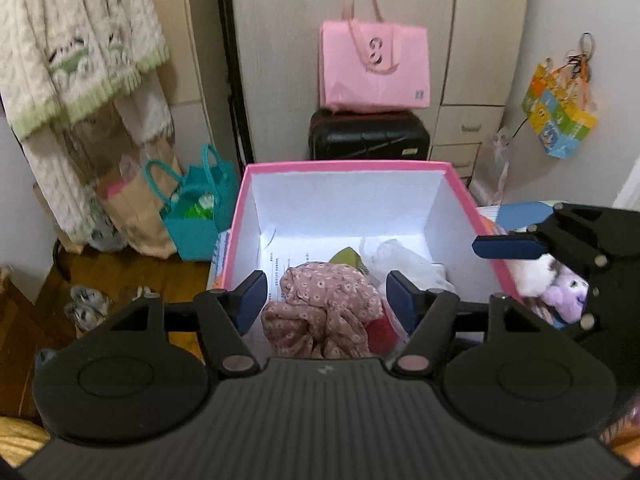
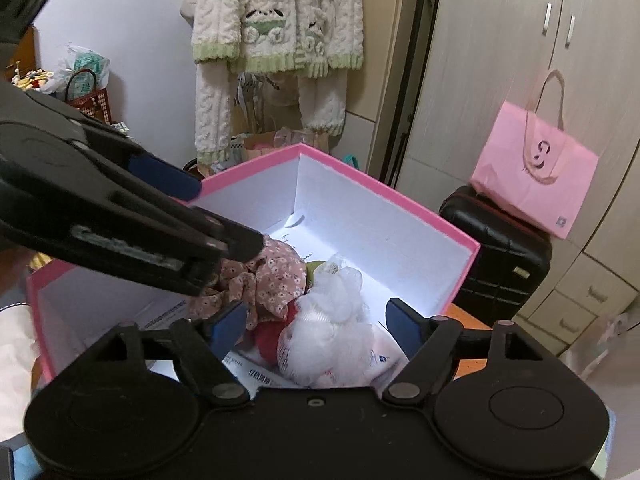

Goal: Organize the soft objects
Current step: 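Open the left tool over the box while the right tool releases the mesh puff, then move both tools back toward the purple plush toy on the table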

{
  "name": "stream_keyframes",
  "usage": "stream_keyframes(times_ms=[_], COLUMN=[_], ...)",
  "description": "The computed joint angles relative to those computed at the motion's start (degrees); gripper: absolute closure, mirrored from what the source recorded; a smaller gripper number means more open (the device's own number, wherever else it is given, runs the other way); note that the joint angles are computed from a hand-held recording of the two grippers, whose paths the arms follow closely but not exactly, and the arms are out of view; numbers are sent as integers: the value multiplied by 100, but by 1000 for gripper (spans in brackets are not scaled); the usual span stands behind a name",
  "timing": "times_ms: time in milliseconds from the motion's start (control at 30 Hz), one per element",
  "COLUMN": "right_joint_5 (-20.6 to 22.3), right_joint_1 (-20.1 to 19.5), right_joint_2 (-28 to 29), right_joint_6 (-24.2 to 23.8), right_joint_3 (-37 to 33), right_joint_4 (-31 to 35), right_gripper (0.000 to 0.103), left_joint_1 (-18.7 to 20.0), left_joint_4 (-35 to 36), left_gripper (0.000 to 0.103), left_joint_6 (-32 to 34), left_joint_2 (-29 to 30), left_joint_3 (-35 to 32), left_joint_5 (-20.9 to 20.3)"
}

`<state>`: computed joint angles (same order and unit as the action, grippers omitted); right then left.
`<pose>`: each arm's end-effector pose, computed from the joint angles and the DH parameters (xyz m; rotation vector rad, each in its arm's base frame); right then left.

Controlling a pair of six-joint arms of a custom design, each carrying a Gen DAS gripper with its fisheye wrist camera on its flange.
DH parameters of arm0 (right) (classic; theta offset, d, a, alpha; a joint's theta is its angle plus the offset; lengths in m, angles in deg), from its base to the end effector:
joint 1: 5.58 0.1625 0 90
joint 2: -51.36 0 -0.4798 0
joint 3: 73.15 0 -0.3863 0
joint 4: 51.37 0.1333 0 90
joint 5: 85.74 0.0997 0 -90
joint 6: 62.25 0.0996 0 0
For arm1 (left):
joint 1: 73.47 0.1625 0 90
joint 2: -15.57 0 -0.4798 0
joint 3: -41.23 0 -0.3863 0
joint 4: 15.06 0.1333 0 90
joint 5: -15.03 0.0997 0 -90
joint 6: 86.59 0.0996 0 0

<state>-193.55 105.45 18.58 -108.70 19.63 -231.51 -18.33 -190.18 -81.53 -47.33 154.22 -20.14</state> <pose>0.3581 -0.6448 0.0558 1.3859 -2.2772 0.6077 -0.1559 -0.5995 0.3036 0.4101 2.1777 -0.9586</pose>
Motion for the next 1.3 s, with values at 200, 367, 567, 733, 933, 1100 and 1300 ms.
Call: stream_keyframes(times_ms=[200, 367, 567, 733, 933, 1100, 1300], right_joint_5=[83, 30, -93, -80, -129, -122, 103], right_joint_1=[57, 160, 246, 276, 316, 250, -70], right_joint_2=[-372, -637, -980, -1274, -1593, -1906, -2271], right_joint_6=[-194, -311, -391, -436, -590, -677, -624], right_joint_3=[564, 895, 1301, 1648, 2120, 2485, 2858], right_joint_4=[-337, -496, -602, -595, -818, -876, -953], right_gripper=[22, 20, 19, 19, 17, 17, 14], left_joint_1=[-309, -588, -976, -1240, -1526, -1762, -1946], left_joint_4=[5, 238, 280, 496, 950, 1515, 1635], left_gripper=[37, 35, 33, 30, 29, 29, 27], left_joint_6=[3, -150, -142, -296, -694, -1122, -1254], left_joint_2=[-481, -856, -1140, -1327, -1542, -1596, -1383], left_joint_3=[570, 882, 1191, 1386, 1630, 1705, 1671], left_joint_5=[-292, -466, -393, -372, -403, -397, -508])
